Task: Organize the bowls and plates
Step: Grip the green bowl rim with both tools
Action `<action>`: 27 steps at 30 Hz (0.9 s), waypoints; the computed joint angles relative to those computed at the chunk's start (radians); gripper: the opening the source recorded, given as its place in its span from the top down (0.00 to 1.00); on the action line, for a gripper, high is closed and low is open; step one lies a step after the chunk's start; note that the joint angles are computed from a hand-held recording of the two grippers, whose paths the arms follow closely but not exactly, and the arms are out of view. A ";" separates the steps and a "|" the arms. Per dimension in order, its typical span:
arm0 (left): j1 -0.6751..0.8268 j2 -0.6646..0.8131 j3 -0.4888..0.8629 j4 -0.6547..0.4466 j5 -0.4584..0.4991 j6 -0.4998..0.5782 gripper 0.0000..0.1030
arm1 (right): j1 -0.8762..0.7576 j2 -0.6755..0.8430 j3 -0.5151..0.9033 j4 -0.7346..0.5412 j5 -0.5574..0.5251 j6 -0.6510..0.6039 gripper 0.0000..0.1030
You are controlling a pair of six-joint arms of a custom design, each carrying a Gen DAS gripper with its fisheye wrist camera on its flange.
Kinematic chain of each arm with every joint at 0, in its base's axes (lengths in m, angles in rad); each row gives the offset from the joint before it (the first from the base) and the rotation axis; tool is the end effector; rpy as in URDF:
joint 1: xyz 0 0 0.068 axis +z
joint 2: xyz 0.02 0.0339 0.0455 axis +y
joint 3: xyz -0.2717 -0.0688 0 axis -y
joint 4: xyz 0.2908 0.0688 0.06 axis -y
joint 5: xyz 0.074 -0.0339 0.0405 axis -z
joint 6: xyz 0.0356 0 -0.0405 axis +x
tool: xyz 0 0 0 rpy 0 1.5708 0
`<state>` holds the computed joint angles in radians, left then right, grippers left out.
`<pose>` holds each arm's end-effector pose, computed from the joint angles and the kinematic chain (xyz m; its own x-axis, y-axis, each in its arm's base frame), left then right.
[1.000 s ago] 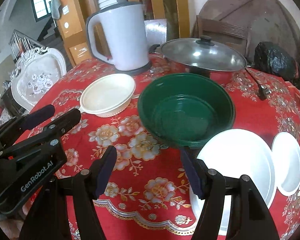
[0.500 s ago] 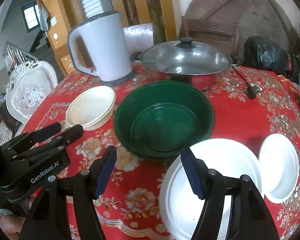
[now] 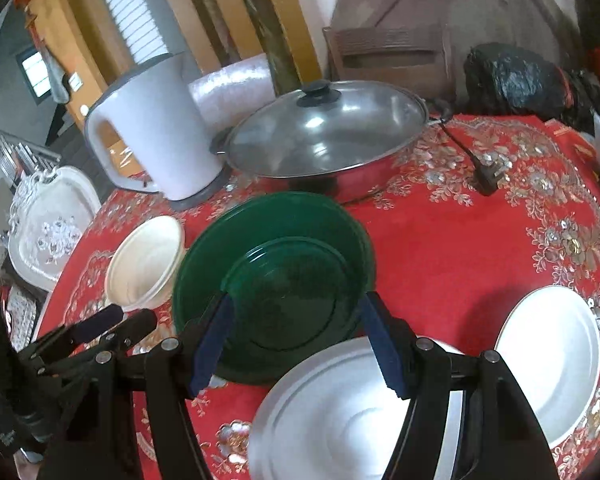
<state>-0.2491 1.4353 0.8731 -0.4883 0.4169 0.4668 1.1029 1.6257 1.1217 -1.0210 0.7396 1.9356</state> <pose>0.3010 -0.0915 0.1860 -0.5617 0.5675 -0.6021 0.7539 0.6507 -0.0900 0.1671 0.2776 0.1967 -0.4422 0.6551 -0.6126 0.6512 0.7042 0.2830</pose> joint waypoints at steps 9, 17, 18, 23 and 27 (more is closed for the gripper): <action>-0.086 0.051 0.013 0.016 -0.054 -0.060 0.49 | -0.059 -0.122 -0.204 0.247 -0.039 -0.037 0.35; -0.142 0.100 0.016 0.047 -0.079 -0.086 0.49 | -0.107 -0.152 -0.275 0.377 -0.076 -0.136 0.36; -0.146 0.107 0.019 0.047 -0.080 -0.085 0.49 | -0.111 -0.157 -0.286 0.391 -0.082 -0.140 0.36; -0.157 0.142 0.027 0.061 -0.093 -0.089 0.50 | -0.119 -0.182 -0.330 0.388 -0.102 -0.097 0.36; -0.162 0.154 0.022 0.080 -0.108 -0.091 0.63 | -0.151 -0.168 -0.327 0.424 -0.143 -0.174 0.69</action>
